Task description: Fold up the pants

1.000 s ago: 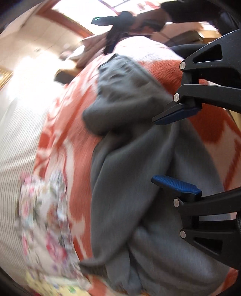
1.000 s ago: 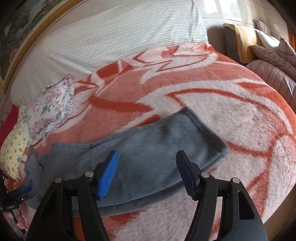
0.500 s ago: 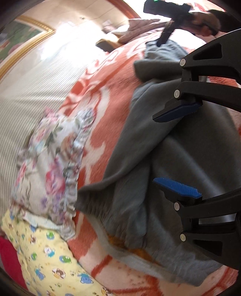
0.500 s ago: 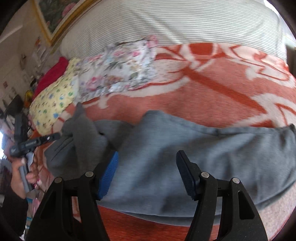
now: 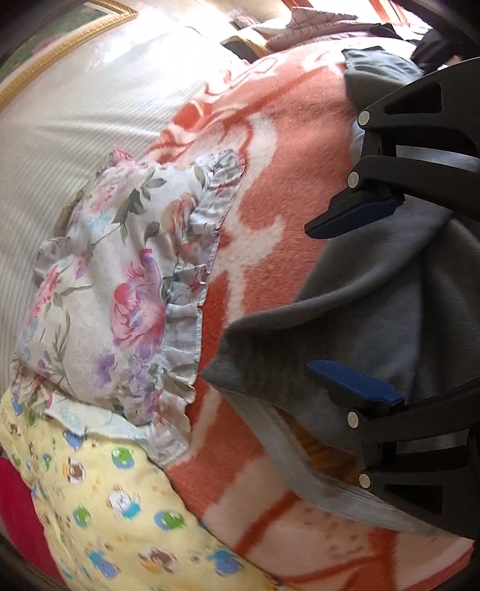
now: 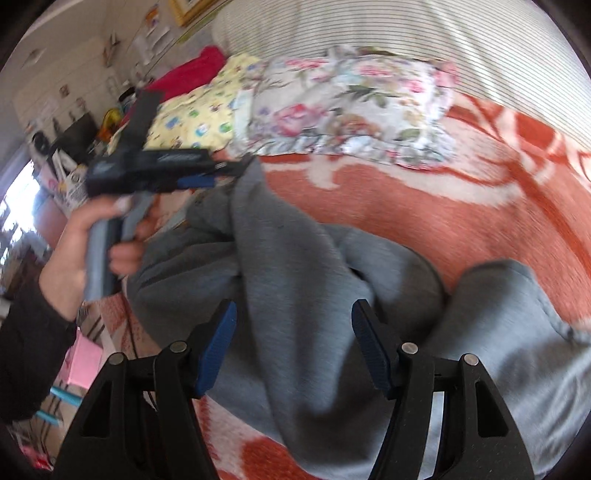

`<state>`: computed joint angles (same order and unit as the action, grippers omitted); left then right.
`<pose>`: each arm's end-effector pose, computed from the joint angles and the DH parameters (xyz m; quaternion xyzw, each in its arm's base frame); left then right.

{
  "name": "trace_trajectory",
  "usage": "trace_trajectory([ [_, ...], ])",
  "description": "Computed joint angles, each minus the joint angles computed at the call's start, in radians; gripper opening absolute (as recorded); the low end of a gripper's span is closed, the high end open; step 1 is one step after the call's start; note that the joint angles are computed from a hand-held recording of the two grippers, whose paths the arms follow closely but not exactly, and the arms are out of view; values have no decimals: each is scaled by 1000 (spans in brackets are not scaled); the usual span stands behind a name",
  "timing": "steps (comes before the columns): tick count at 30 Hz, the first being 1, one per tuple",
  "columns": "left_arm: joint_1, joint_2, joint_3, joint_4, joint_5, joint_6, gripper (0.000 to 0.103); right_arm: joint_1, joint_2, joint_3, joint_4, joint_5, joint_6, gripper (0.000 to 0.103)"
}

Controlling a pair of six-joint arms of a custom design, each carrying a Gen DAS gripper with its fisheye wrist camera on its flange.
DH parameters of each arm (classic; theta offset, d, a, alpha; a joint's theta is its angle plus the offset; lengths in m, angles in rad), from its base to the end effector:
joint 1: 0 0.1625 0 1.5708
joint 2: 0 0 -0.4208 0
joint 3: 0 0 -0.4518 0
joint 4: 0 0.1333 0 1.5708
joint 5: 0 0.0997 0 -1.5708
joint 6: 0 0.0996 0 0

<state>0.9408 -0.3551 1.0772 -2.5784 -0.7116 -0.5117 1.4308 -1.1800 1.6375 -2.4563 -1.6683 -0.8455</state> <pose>-0.3307 -0.8078 -0.0241 -0.0060 0.9018 -0.3316 0.2770 0.0251 -0.7079 0.3032 0.3275 -0.9195 0.1644 0.1423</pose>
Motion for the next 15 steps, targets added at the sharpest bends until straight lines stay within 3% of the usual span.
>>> trace_trajectory([
  [7, 49, 74, -172, 203, -8, -99, 69, 28, 58, 0, -8, -52, -39, 66],
  [10, 62, 87, -195, 214, -19, -115, 67, 38, 85, 20, -82, -116, -94, 66],
  [12, 66, 93, -203, 215, -16, -115, 60, 44, 107, 44, -180, -168, -163, 66],
  [13, 67, 95, -203, 209, -16, -106, 43, 47, 118, 55, -230, -193, -199, 66],
  [14, 71, 93, -198, 193, -38, -84, 15, 48, 130, 67, -291, -220, -236, 60],
  [15, 73, 91, -195, 188, -53, -73, 7, 50, 139, 72, -335, -241, -258, 40],
])
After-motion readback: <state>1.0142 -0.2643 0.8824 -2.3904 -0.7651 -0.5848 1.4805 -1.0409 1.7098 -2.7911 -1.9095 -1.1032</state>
